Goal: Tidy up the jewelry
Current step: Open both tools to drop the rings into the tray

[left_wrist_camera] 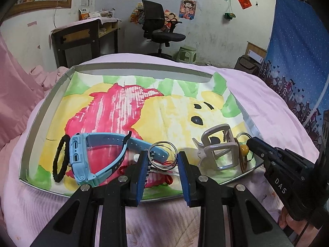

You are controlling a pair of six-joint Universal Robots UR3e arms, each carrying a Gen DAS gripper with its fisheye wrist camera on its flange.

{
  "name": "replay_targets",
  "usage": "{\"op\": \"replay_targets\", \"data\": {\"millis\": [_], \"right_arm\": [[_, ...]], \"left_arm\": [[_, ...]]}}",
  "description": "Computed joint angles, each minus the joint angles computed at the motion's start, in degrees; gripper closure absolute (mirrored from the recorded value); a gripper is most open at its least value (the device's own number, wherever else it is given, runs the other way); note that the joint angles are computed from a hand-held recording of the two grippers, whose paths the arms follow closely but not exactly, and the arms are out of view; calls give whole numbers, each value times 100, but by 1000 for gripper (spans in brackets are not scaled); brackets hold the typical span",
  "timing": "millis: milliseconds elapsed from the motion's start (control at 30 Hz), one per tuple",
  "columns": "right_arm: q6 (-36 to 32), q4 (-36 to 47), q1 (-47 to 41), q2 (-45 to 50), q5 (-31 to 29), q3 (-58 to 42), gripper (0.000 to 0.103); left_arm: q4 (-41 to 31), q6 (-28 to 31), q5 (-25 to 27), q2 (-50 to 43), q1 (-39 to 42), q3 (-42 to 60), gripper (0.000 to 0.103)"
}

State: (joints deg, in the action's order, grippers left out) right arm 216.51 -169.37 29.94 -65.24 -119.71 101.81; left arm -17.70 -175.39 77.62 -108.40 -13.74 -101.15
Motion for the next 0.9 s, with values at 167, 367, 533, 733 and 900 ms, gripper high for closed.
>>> {"op": "replay_targets", "data": {"millis": [167,367,533,733,900], "right_arm": [[35,-40,-44,-35,107,67,99],[61,-177,-26,-136,88,216,97],[39,-259,55,-247,-15,312,88],[22,-376,290,-388,-349,380,67],[-14,-654,517,-488,-602,489,49]], "left_arm": [[66,-10,-168,32,77,-82,75],[239,-48,-326,177,189,-310,59],[619,-153,-467,444,338,-681,47],[1048,-197,-428,802,458,-1156,35],[1631,-276,-346,1189,572,-1689,22]]}}
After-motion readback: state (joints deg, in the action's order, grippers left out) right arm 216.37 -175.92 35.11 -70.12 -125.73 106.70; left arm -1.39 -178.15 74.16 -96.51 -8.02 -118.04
